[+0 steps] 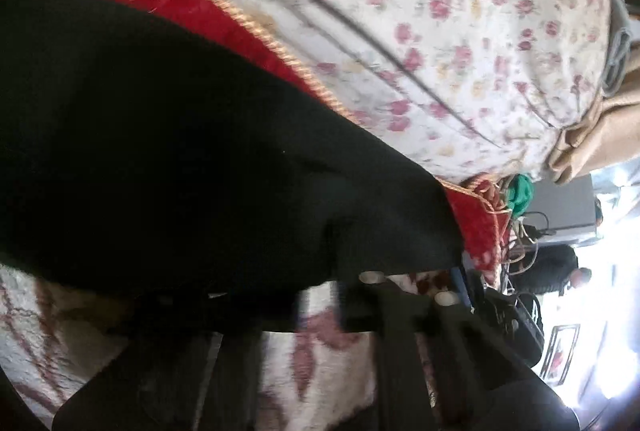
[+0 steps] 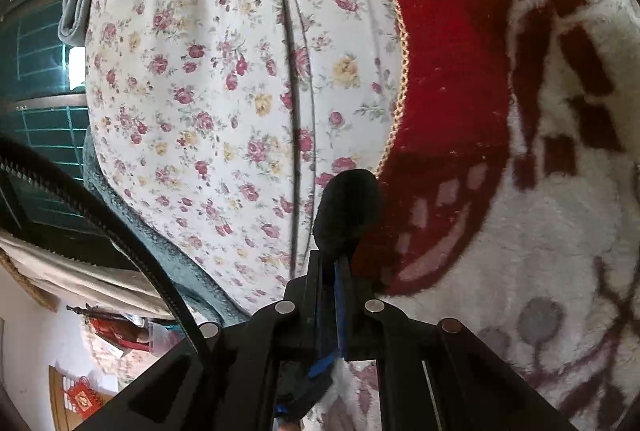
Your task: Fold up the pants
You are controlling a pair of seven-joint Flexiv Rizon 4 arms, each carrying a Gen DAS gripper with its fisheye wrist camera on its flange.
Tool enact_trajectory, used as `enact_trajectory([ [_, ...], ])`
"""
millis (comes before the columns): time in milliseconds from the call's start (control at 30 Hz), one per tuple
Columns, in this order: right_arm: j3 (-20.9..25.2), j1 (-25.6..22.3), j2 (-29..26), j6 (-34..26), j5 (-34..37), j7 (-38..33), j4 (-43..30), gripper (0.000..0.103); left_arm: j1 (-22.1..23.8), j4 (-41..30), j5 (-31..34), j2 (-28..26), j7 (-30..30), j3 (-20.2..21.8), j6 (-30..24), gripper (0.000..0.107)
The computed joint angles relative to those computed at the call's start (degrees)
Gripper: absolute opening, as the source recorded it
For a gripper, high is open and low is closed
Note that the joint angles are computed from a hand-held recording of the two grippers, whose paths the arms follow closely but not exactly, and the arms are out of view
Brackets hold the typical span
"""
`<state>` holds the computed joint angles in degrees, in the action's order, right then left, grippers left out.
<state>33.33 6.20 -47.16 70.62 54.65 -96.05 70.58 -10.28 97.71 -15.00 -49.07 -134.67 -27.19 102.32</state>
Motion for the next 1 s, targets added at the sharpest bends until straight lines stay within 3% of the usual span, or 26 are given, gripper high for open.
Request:
enact_trajectory([
  [167, 0.2, -0.7, -0.7, -2.3, 0.1, 0.4, 0.3, 0.005, -2.5, 1.7, 0.4, 1.6, -0.2, 2.8, 1.8, 0.004],
  [333, 2.1, -4.0, -2.1, -7.2, 5.4, 0.6, 0.0, 0.006, 0.5, 3.7, 3.7, 1.0, -1.8, -1.4, 6.0, 0.004],
  [433, -1.4, -2.3, -0.2, -8.2, 4.2, 4.1, 2.4, 0.006, 1.8, 4.5, 5.7, 0.3, -3.8, -3.6, 7.7, 0.004],
  [667, -6.3, 1.6, 7.7, -5.0, -3.7, 6.5, 10.4, 0.005, 4.6, 7.1, 11.3, -0.4, -8.4, -7.8, 10.2, 0.004],
  [800, -6.7, 1.9, 12.3, -2.5, -6.4, 6.1, 16.2, 0.004, 5.3, 7.8, 13.5, -0.5, -9.8, -9.1, 9.9, 0.004],
  [1000, -9.4, 4.4, 17.7, 4.5, -12.4, 10.6, 25.3, 0.004, 5.1, 5.6, 14.2, -0.9, -7.8, -10.9, 4.9, 0.004],
])
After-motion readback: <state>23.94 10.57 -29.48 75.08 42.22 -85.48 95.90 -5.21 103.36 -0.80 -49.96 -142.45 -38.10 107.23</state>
